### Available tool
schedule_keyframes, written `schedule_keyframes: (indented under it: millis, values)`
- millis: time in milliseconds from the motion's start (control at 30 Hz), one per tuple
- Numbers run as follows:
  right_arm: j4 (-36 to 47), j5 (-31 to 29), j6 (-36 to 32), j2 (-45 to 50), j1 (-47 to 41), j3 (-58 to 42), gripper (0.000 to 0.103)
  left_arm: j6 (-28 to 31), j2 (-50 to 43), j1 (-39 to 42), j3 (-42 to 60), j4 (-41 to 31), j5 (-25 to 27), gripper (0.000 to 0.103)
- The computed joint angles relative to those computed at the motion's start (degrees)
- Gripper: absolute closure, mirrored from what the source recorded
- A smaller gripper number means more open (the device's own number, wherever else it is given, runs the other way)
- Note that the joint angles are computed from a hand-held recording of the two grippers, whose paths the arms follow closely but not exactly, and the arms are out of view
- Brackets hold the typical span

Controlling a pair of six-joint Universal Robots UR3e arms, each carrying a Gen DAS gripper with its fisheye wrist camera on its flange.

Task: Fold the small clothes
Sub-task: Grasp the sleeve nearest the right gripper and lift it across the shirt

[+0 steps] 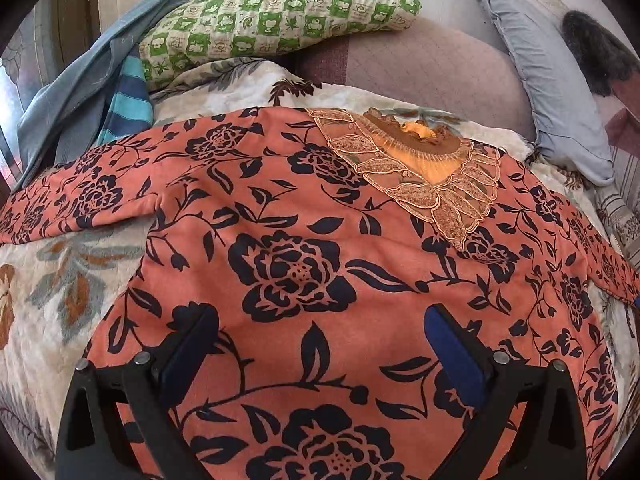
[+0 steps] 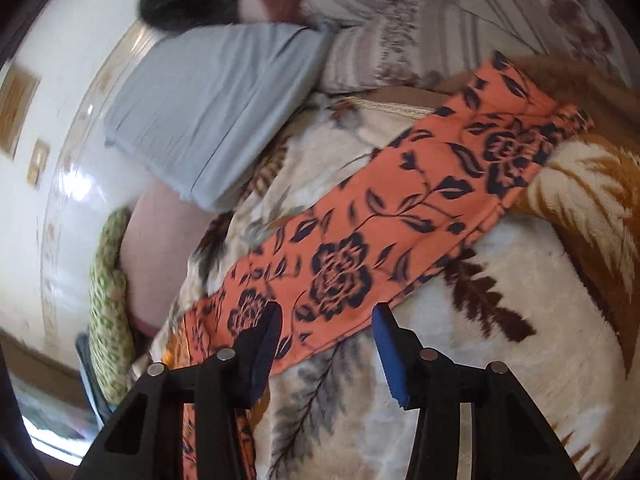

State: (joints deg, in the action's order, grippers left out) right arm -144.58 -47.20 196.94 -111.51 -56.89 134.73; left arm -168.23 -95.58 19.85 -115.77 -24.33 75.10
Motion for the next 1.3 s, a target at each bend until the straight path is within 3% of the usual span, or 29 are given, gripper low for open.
schedule_keyframes:
  millis: [100,200,233,433,467,533,733,900,1100,1300]
  values:
    - [-1.9,4.3,2.9,1.2,-8.1,4.7,0.054,0.2,-1.9,-0.1,0.4,0.2,0.5,0.001]
    - [-7.9,4.9,5.6,6.9,-10.2,5.3,0.055,-0.4,-5.8,-3.0,2.3,1.6,5.6,0.001]
    - [-9.7,4.3,6.3,9.8,-9.6,3.8,0.060,-0.2,-6.6,-4.1,2.3,3.0,7.5,0.000]
    - [-20.2,-1.4,12.1,21.5,-6.0,-3.1,0.070,0.2,-7.4,-4.4,3.0,3.1,8.0,0.000]
    - [-20.9,-3.1,13.1,22.9,-4.8,-4.5,0.074,0.1,-7.5,-4.8,3.0,3.5,8.7,0.000]
    - [-19.4,-7.2,13.0,23.9,-2.3,-7.5,0.092,0.1,-7.7,-5.4,2.8,4.1,9.6,0.000]
    - [-16.2,-15.8,10.0,15.2,4.8,-10.5,0.096,0.5,-6.9,-4.9,2.6,3.0,8.9,0.000]
    - [-15.4,0.3,15.5,10.0,4.1,-12.0,0.097,1.4,-3.4,-1.5,2.6,-1.8,3.9,0.000]
    - [-8.1,-10.1,15.5,17.3,32.1,-34.5,0.097,-2.8,5.0,7.3,-2.0,5.1,-1.3,0.000]
    - [-6.1,-21.4,18.4,41.8,63.1,-62.3,0.096,-4.0,6.3,14.0,-3.6,13.9,3.8,0.000]
